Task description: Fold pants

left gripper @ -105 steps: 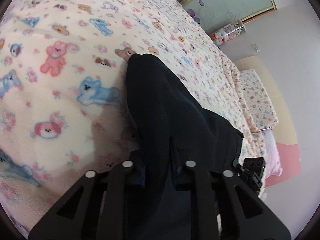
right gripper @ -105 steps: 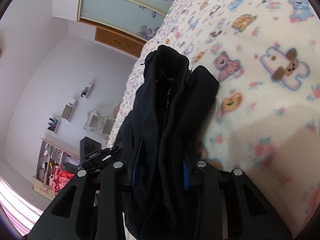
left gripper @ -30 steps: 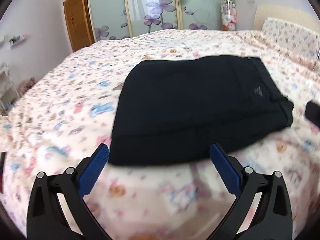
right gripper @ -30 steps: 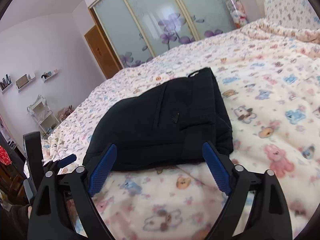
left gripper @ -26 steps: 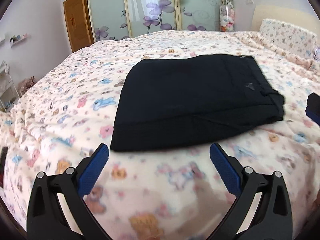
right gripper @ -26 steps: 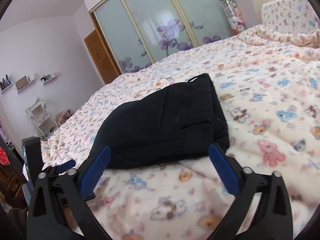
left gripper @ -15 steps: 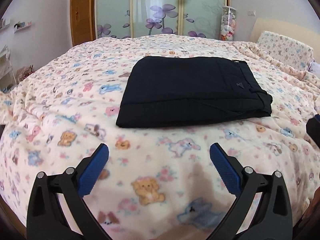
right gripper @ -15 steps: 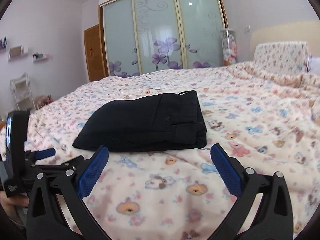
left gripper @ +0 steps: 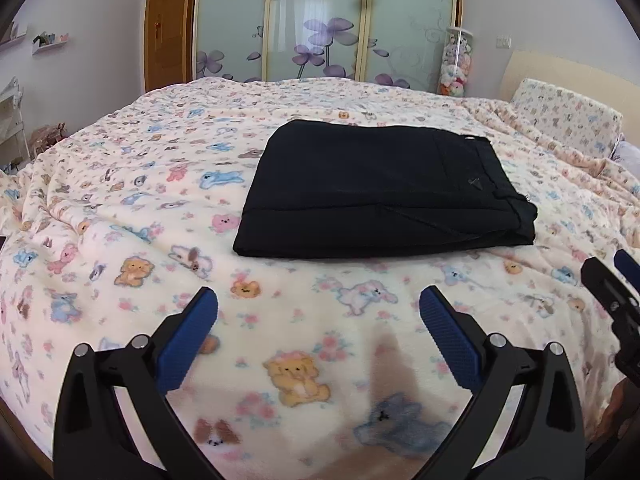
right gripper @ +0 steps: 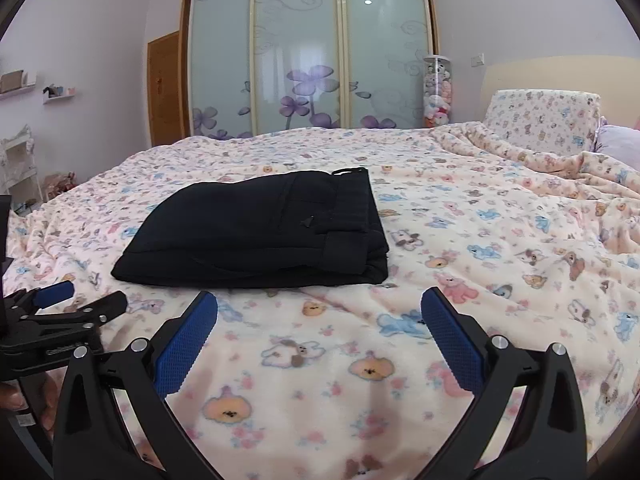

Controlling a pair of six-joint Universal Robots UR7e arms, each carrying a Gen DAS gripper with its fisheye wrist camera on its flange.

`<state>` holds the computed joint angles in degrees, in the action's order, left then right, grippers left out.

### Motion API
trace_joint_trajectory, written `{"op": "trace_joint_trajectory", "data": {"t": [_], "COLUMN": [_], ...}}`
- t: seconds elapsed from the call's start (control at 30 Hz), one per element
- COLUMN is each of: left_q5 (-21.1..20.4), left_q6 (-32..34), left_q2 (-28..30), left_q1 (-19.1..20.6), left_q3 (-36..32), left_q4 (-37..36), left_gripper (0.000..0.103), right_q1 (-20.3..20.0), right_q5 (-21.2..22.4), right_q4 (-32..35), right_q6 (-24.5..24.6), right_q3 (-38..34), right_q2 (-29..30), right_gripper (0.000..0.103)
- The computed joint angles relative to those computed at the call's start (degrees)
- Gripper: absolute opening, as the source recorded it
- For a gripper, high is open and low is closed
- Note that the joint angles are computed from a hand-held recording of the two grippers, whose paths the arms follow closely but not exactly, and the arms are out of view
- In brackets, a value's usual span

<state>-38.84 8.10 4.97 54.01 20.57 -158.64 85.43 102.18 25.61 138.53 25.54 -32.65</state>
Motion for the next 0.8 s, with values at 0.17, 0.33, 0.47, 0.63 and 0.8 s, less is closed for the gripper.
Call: {"op": "trace_joint_trajectory", "data": {"t": [0.17,0.33,0.47,0.63,0.8], "left_q5": [0.46,2.67,3.14,3.46,3.12], "left_q6": [1.98,4.62,5.0,4.42,3.49], "left_q2": [0.43,2.96,2.9,2.07,0.7], "left_q1": [-0.26,-0.74,-0.79,-0.76,-0.72], "left_q3": [-0.17,-4.17,-3.88,-2.33,0.26], "left_q4": [-1.74,-1.7,-3.19,-4.35,-4.84], "left_gripper": [0.101,0.101,0.101,0.101,0.101], "right_q1": [0.3,0.43,0.46,0.6,0.64], "right_q5": [1.16,1.23,1.28,1.15,1.29], "right_q4": [-2.91,-5.4,-4.87,-4.23,-3.54], "right_q6": [-1.68,-3.14,-3.02,-3.69,-3.89], "right_q3": [1.96,3.93,3.28,2.51,1.67], "right_q2": [-0.61,-1.37,-1.08,-0.53,-0.03], "right_gripper": [0.102,0.102,0.102,0.102,0.102]}}
